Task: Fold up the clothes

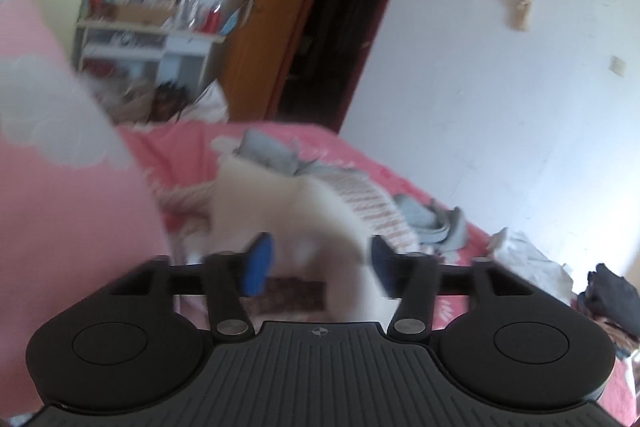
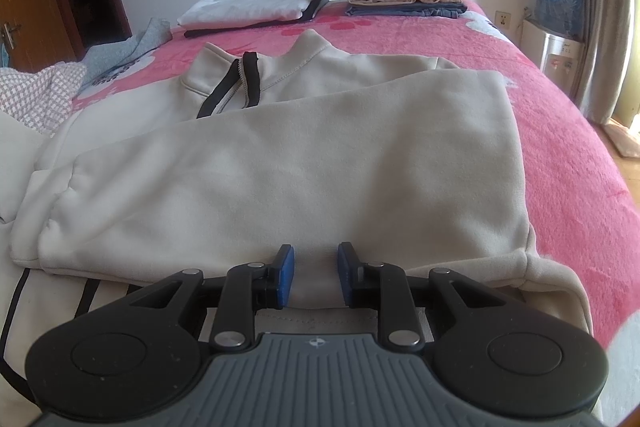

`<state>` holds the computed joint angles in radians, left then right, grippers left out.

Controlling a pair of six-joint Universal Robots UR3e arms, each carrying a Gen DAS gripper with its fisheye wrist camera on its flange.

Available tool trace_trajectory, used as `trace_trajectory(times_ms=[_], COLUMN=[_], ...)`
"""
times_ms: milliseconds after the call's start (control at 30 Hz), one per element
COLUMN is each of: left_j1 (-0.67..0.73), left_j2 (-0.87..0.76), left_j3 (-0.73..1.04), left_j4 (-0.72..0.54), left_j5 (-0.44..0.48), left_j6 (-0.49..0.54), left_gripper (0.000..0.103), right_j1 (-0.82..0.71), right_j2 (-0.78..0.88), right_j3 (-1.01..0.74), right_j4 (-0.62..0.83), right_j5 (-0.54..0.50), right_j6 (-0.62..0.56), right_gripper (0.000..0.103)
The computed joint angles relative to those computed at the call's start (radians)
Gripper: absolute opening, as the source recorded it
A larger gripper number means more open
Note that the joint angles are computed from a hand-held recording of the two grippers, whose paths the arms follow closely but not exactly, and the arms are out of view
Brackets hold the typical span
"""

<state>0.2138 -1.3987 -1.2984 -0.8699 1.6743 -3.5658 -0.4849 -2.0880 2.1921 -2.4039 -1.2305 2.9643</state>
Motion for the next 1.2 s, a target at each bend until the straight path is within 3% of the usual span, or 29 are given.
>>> trace_trajectory(times_ms=[200,267,300,367,533,667,800,867,933,1067,1100,1133,1200], left_j1=[0.159,0.164,0.163,0.159,0.041,-0.118,-0.269,-0.359,-0.439,-0.572,-0.588,-0.597,-0.601], left_j2=[-0.003,-0.030,-0.040,-0.035,-0.036,-0.053,-0.120,-0.192,-0.286,-0.512,-0.541,-0.550,-0.507], left_j3=[0.011,0.019,0.019,-0.015,-0.068,-0.134,-0.109,-0.052,0.046,0.307,0.340,0.330,0.217], left_j4=[-0.028,-0.009,0.005,0.065,0.203,0.437,0.581,0.630,0.634,0.456,0.389,0.351,0.327], left_j5=[-0.227,-0.233,-0.231,-0.233,-0.085,0.065,0.079,0.046,-0.020,-0.210,-0.271,-0.337,-0.431], left_j6=[-0.087,-0.081,-0.069,-0.034,0.032,0.184,0.280,0.291,0.237,0.168,0.156,0.158,0.194], left_gripper=[0.063,0.055,0.042,0.030,0.014,0.011,0.004,0.004,0.004,0.007,0.013,0.019,0.022], right_j1=[0.024,0.023,0.024,0.030,0.052,0.056,0.066,0.077,0.088,0.100,0.095,0.091,0.077], right_j2=[0.014,0.013,0.012,0.011,0.023,0.027,0.034,0.042,0.050,0.075,0.078,0.080,0.080], right_j3=[-0.008,-0.006,-0.002,0.003,0.003,0.001,-0.001,-0.008,-0.021,-0.072,-0.083,-0.094,-0.107], right_j4=[-0.012,-0.015,-0.020,-0.029,-0.050,-0.054,-0.061,-0.063,-0.056,-0.004,0.013,0.030,0.057], right_j5=[-0.026,-0.026,-0.027,-0.034,-0.056,-0.063,-0.074,-0.087,-0.100,-0.113,-0.105,-0.097,-0.070], right_j6=[0.006,0.010,0.014,0.023,0.031,0.034,0.042,0.051,0.063,0.088,0.095,0.100,0.105], right_gripper=[0.028,0.028,0.028,0.028,0.029,0.029,0.030,0.030,0.030,0.032,0.034,0.037,0.046])
